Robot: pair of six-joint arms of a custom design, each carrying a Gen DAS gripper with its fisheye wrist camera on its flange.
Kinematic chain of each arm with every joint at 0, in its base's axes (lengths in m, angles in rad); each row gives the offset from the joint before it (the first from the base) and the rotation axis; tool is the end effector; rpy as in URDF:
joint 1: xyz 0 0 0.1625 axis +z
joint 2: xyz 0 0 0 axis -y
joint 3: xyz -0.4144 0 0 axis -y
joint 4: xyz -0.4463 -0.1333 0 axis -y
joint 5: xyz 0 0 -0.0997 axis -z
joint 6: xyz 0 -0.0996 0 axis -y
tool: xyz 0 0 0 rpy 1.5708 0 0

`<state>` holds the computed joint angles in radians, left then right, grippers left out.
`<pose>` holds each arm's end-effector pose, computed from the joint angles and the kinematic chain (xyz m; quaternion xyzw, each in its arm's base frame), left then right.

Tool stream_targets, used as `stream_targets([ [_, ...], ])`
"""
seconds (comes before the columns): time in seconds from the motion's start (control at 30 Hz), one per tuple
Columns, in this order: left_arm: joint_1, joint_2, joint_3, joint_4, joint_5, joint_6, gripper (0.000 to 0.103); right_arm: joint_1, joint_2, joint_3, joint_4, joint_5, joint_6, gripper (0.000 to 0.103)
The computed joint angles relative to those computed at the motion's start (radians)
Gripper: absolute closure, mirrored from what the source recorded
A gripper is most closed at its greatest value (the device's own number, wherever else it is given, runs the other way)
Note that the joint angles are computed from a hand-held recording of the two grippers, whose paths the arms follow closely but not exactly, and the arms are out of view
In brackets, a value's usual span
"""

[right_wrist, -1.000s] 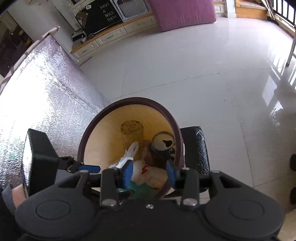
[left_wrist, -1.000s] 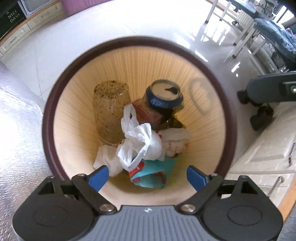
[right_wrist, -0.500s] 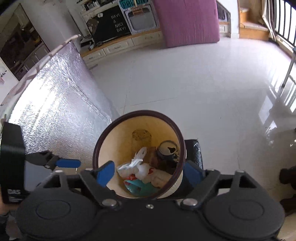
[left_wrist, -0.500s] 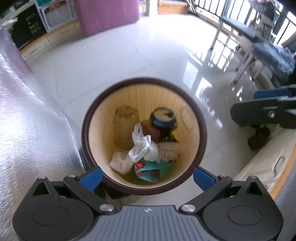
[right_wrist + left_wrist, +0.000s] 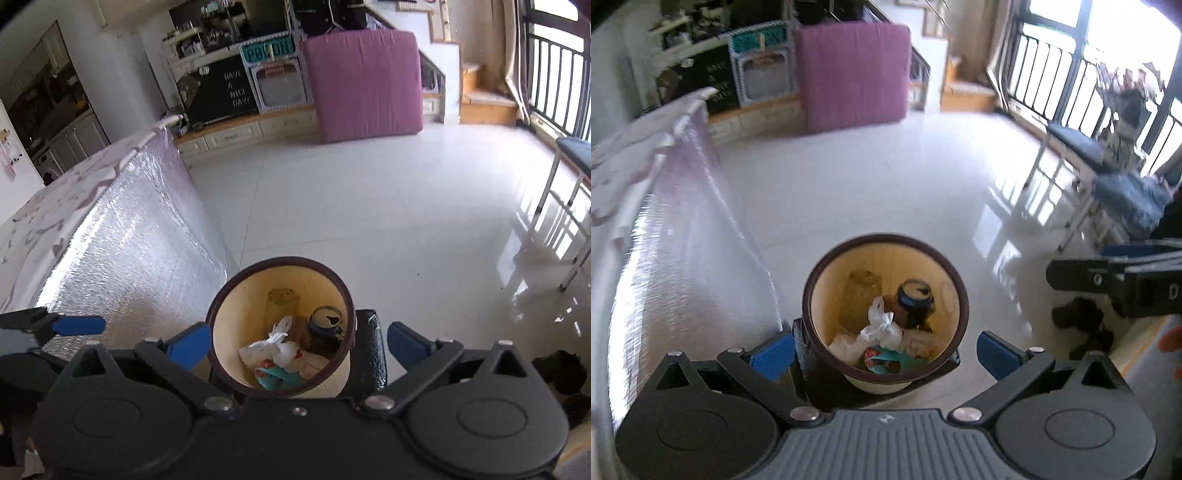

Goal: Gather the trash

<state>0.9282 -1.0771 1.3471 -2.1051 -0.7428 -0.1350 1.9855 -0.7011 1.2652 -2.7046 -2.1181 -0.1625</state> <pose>-0.2782 -0.7165 0.3694 0.1766 0.8918 -0.2628 0.3233 0.4064 -0.7210 0.1734 0.1902 -0.9074 0.3010 0.2233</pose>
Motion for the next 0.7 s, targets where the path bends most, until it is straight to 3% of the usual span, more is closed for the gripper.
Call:
stream_targets([
  [0.37, -0.107, -0.161, 0.191, -0.163, 0.117, -0.052, 0.000, 0.061, -0.117, 0.175, -0.135, -0.010, -0.036, 0.000],
  [0.7, -0.192, -0.304, 0.356, -0.164, 0.216, -0.179, 0.000, 0.107, -0.202, 0.346, -0.289, -0.035, -0.069, 0.000],
])
